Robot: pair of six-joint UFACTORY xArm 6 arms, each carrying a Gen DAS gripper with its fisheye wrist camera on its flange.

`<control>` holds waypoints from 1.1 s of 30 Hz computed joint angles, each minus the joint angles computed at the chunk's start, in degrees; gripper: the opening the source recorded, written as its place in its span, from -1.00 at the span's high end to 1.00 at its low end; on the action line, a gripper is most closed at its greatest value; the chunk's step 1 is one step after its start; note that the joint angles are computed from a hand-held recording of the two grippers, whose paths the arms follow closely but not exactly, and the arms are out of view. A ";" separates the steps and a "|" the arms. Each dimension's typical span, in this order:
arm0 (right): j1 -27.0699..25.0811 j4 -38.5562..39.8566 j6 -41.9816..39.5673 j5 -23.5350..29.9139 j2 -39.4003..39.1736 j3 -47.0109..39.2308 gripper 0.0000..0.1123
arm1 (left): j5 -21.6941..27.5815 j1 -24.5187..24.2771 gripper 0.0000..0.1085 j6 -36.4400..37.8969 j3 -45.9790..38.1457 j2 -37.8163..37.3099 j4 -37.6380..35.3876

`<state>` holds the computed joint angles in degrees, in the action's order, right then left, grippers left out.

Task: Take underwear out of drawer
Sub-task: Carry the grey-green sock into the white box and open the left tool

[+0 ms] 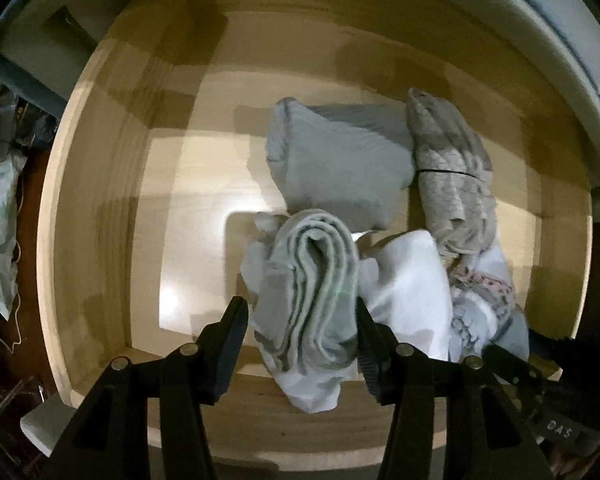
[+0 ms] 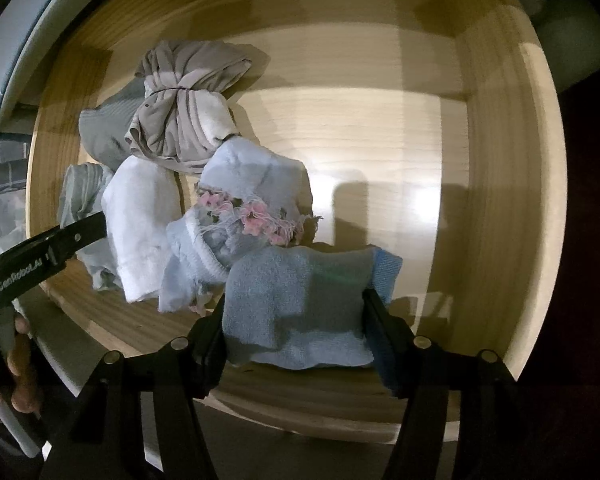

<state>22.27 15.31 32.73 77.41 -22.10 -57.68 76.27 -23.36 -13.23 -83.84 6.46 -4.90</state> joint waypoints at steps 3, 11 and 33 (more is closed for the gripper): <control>0.27 -0.14 0.17 -0.04 0.35 -0.26 -0.06 | -0.70 0.91 0.10 1.19 0.91 -0.14 -1.30; 1.30 -0.54 0.64 -0.33 1.53 -0.83 -0.11 | -2.49 1.52 0.32 4.13 3.55 -2.79 -0.43; 6.64 -3.67 3.24 0.55 8.31 -4.25 -0.29 | -2.43 1.80 0.33 12.63 1.89 -16.08 -0.07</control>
<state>28.91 11.65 35.96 77.96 -13.79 -61.93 73.84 -21.56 -0.60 -81.95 -9.62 -4.97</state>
